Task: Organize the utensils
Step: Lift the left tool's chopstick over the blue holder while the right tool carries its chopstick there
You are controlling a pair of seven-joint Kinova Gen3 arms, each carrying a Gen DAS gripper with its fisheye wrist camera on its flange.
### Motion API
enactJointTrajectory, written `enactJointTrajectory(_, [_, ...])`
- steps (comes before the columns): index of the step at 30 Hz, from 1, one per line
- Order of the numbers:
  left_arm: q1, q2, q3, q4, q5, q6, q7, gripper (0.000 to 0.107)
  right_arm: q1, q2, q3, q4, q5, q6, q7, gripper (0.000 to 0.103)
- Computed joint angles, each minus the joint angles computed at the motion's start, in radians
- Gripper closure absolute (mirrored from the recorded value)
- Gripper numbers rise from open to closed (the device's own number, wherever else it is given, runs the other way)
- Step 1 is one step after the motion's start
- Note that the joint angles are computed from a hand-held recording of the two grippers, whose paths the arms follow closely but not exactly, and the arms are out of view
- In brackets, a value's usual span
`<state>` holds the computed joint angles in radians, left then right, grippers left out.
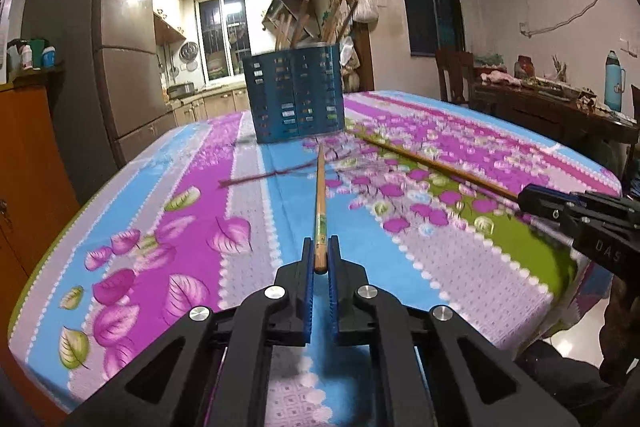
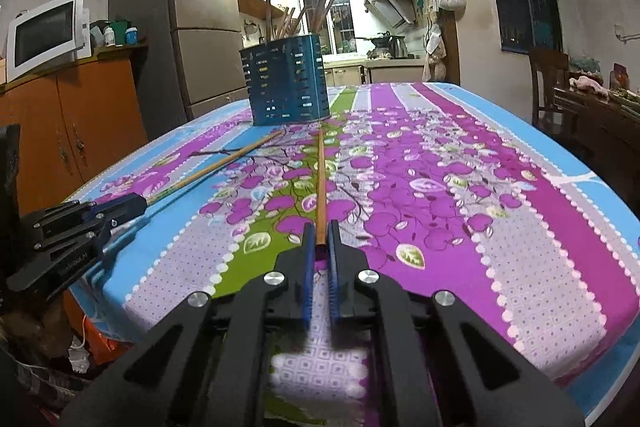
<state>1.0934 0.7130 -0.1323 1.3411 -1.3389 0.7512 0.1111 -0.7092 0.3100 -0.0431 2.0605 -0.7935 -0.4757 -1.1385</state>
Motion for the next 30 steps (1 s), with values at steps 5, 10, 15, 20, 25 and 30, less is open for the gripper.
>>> enactJointTrajectory(5, [0.007,-0.020,-0.005,0.009,-0.031,0.013,0.016,0.100,-0.008,-0.009,0.002,0.002,-0.016,-0.015,0.027,0.098])
enactJointTrajectory(10, [0.006,-0.050,0.004,0.029,-0.086,0.030,0.062,0.100,-0.027,-0.026,-0.004,0.006,-0.058,-0.060,0.103,0.098])
enactJointTrajectory(15, [-0.006,-0.084,0.031,0.050,-0.160,0.047,0.114,0.100,-0.046,-0.043,-0.027,-0.002,-0.107,-0.145,0.218,0.098])
enactJointTrajectory(20, [-0.023,-0.100,0.065,0.059,-0.234,0.076,0.143,0.100,-0.045,-0.042,-0.062,-0.024,-0.130,-0.222,0.326,0.098])
enactJointTrajectory(25, [-0.047,-0.113,0.094,0.050,-0.274,0.091,0.134,0.100,-0.037,-0.040,-0.087,-0.045,-0.108,-0.277,0.375,0.098])
enactJointTrajectory(30, [-0.081,-0.134,0.111,0.038,-0.297,0.070,0.137,0.100,-0.012,-0.042,-0.098,-0.078,-0.055,-0.283,0.391,0.098])
